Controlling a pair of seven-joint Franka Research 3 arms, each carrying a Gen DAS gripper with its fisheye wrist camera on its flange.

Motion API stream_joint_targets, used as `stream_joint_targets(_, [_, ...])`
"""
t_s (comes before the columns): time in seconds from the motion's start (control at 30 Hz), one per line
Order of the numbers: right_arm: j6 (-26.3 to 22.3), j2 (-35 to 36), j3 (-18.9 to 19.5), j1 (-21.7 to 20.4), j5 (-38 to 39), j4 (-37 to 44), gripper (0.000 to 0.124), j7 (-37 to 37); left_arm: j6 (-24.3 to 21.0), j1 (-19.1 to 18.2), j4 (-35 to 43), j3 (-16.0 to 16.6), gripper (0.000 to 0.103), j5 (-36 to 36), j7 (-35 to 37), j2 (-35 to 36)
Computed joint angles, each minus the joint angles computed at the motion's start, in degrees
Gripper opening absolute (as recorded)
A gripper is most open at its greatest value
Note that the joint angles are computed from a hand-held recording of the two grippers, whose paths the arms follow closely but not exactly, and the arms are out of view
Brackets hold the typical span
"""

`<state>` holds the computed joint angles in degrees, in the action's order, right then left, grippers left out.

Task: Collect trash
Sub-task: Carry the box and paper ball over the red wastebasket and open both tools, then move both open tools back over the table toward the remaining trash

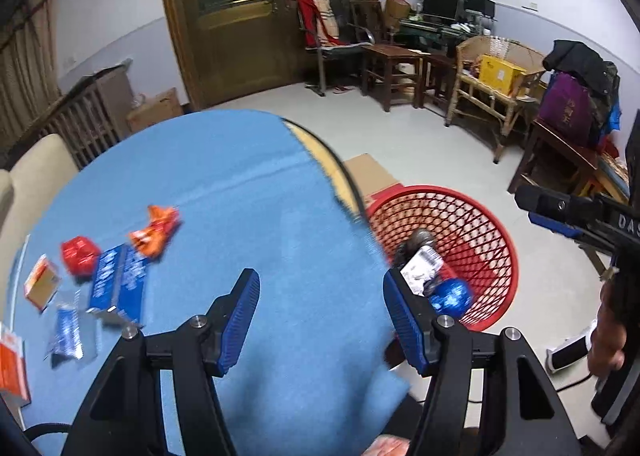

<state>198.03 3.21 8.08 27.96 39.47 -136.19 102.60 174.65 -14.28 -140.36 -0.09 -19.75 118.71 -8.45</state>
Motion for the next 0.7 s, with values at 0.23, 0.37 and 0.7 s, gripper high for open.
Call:
stream_joint_targets(0.23, [-2.91,3.04,-1.36,3.39,0.39,4.90,0.071,-3.76,4.43,6.34,-7.25,0.94,0.065,9.66,-7.33,-5.29])
stream_joint_targets(0.37, [-5.20,4.75,-7.92,11.59,3.87,8.33,0.071,-8.61,4.69,13.48,-9.27,-0.62,0.065,15.22,-14.00,-6.73])
stream_joint_targets(0.7, [-11.88,8.59,-23.89,28.05,-2.39,14.38,0.071,-5.51,4.93,23.02,-11.64,3.08,0.065,23.62,-24.30,-7.90])
